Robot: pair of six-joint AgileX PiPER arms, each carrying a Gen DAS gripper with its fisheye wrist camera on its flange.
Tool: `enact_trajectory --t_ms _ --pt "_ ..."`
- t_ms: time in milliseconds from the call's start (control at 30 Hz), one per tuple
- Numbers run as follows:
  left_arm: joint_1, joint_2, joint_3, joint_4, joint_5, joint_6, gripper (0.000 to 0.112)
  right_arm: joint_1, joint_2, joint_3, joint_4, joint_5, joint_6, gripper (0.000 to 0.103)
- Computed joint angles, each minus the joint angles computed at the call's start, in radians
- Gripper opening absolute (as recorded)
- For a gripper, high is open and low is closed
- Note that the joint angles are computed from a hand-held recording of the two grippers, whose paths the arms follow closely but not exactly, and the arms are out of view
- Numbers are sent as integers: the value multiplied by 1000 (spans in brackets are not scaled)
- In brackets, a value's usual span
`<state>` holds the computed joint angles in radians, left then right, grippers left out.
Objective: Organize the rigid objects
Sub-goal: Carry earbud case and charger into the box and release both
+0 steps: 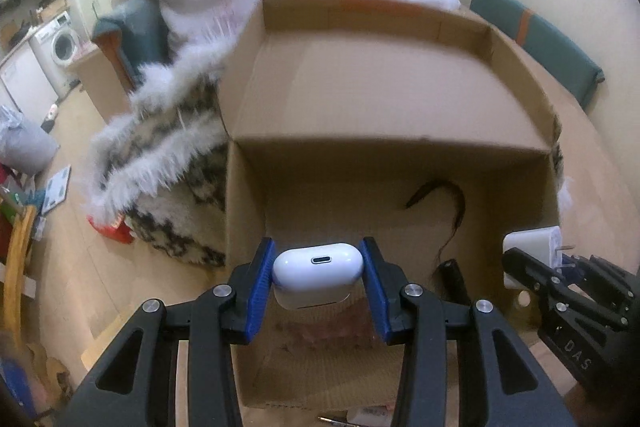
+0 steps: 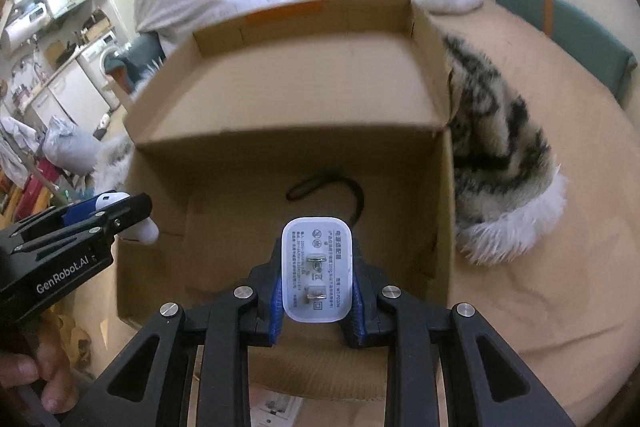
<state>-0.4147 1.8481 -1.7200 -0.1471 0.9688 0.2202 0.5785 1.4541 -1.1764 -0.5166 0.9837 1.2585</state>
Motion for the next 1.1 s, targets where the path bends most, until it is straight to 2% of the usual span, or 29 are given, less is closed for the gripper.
enact_trajectory --t_ms 100,333,500,667,800,900,1100 --pt "-8 4 45 2 -47 26 39 -33 22 11 70 -33 -43 28" --pt "-25 30 63 17 -41 25 39 -105 56 55 231 -88 -143 28" --pt "-31 58 58 35 -11 4 39 -102 67 65 246 -81 -156 28" --pt "-49 46 99 79 -51 -17 39 -92 90 45 231 -60 -145 28" --pt "-70 45 124 118 -69 -45 39 -59 129 0 169 6 -104 28" --pt "-76 55 118 104 -44 -49 39 -76 125 7 180 -15 -116 28" --pt "-104 40 147 134 -68 -60 39 -107 83 44 229 -90 -152 28"
